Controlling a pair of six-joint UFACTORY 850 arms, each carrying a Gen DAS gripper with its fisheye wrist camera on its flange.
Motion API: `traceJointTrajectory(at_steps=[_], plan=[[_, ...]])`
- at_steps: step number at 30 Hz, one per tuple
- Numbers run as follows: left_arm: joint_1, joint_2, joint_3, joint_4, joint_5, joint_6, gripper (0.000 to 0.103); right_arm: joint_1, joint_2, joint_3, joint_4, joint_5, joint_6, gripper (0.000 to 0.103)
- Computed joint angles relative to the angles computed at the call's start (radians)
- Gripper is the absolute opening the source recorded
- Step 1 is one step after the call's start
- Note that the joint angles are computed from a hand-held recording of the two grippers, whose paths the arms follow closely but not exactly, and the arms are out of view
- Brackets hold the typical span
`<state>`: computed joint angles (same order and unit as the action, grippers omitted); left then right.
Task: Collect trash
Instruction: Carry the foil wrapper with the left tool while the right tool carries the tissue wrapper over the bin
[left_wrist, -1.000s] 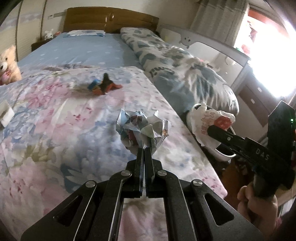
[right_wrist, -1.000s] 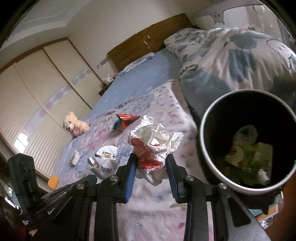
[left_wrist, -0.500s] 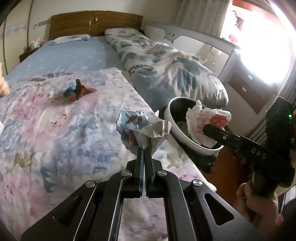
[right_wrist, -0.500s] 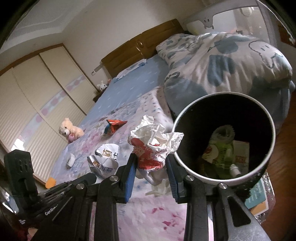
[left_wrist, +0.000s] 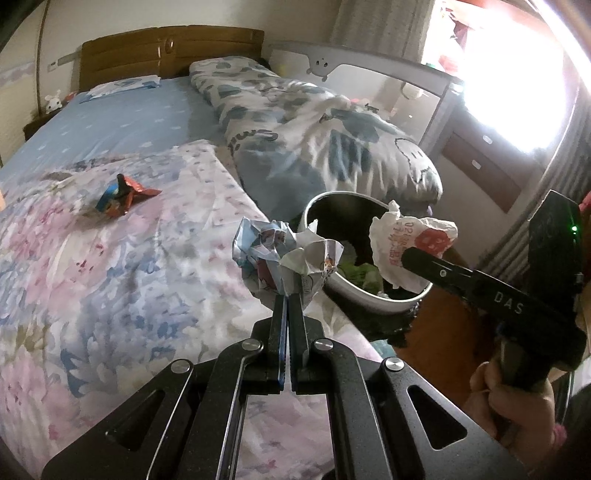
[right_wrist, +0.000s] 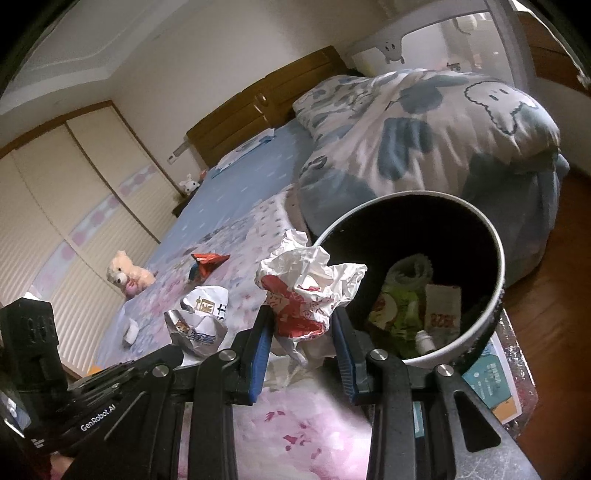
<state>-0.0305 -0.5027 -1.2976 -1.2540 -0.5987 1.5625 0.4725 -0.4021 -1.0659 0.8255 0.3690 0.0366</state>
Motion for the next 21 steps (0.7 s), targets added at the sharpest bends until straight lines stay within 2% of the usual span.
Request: traceJointTrajectory(at_steps=[21], plan=[[-0.075, -0.009, -0.024, 0.019, 0.006, 0.005, 0.0, -0.043, 0.061, 0.088, 0.042, 0.036, 0.003, 0.033]])
